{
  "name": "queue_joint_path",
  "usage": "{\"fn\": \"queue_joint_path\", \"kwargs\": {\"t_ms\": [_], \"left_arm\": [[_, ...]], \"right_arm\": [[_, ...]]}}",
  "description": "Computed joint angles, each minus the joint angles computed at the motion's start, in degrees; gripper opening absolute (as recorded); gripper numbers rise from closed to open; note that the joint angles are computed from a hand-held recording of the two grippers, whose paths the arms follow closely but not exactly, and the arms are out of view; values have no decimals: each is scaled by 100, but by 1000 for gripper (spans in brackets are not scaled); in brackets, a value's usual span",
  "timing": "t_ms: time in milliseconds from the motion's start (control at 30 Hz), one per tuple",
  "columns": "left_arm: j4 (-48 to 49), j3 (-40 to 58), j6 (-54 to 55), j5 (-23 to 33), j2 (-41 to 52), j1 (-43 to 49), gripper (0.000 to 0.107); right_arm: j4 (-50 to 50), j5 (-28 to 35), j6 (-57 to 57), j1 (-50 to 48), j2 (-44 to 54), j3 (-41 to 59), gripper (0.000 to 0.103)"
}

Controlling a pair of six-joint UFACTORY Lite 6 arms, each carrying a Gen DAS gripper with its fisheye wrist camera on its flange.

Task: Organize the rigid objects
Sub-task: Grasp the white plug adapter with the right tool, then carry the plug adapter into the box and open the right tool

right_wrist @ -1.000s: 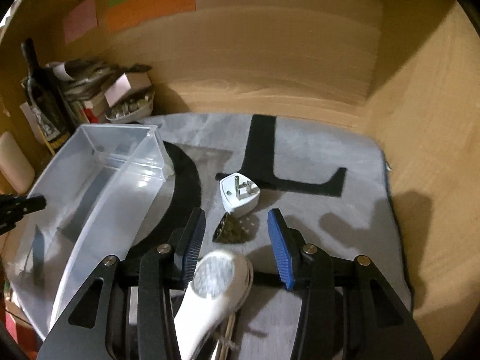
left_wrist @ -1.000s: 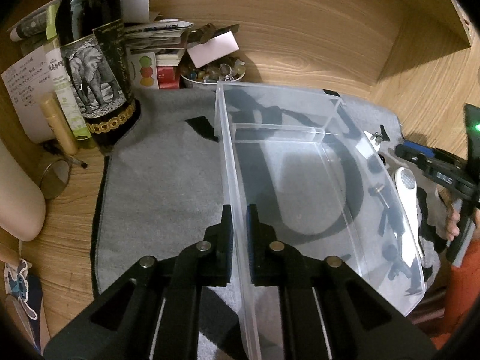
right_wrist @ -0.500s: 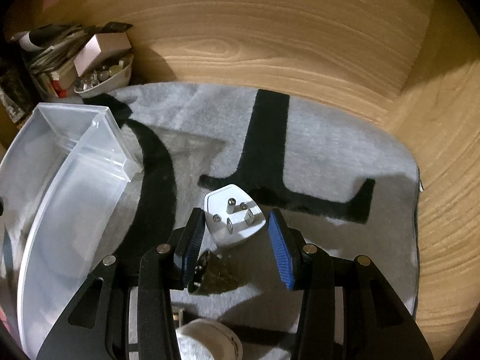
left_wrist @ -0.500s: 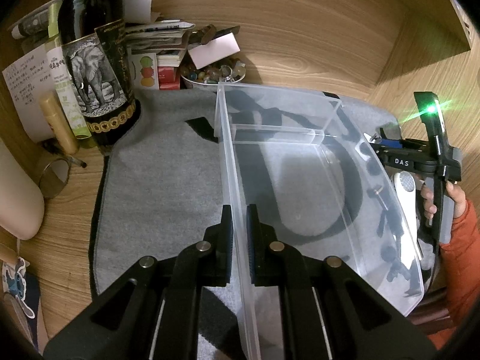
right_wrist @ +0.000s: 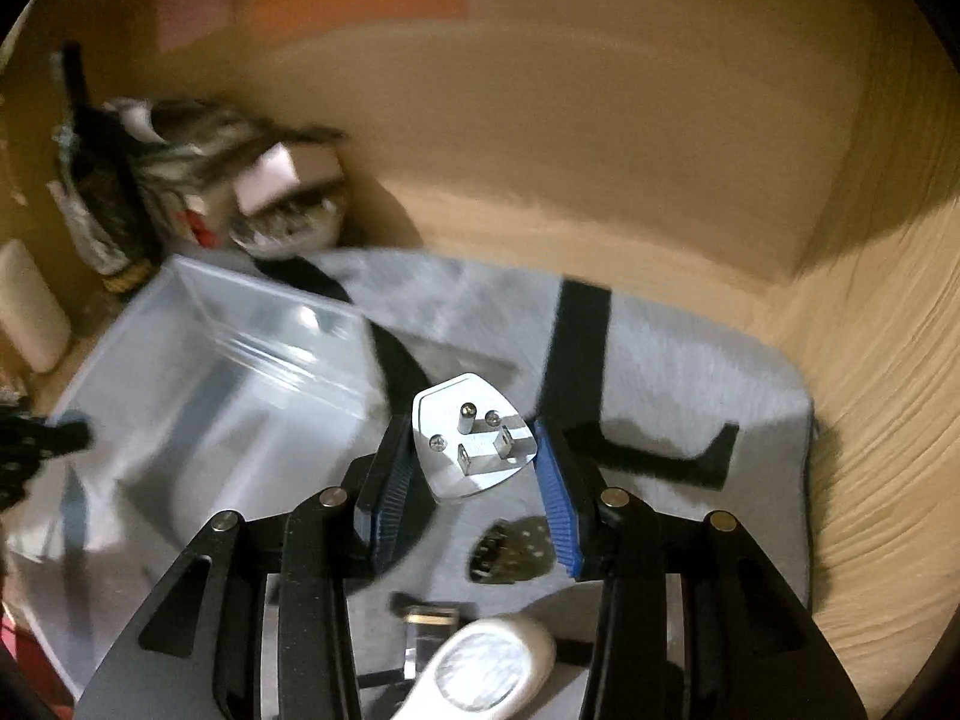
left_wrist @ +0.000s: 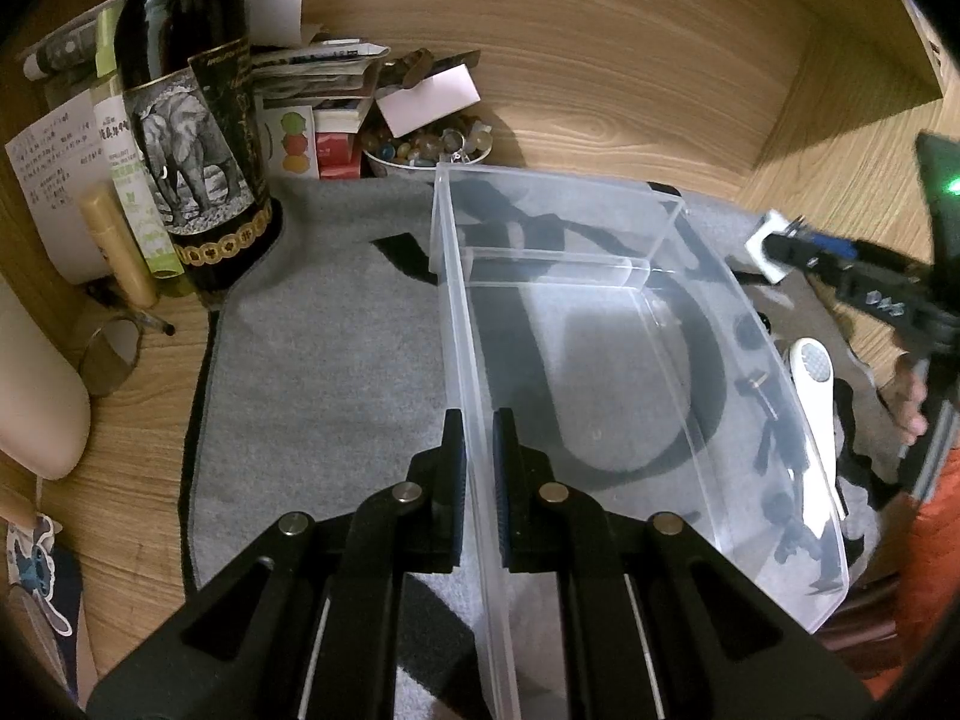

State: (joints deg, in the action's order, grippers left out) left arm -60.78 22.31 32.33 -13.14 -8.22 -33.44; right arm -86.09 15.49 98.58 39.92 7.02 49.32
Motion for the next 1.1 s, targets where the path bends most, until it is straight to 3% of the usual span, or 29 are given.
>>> {"fn": "queue_joint_path", "kwargs": {"t_ms": [233, 567, 867, 1100], "left_arm": [[-82, -3, 94, -42, 8, -29, 8], [44, -18, -25, -176, 45, -98, 8], [564, -102, -513, -234, 20, -68, 9], [643, -102, -595, -268, 45, -72, 9]], "right_arm": [[-58, 260, 161, 722, -385, -10, 38], [453, 187, -472, 1303, 777, 960, 38], [3175, 53, -3365, 1289, 2003, 2140, 38], [4334, 146, -4630, 1272, 2315, 2512, 38]]}}
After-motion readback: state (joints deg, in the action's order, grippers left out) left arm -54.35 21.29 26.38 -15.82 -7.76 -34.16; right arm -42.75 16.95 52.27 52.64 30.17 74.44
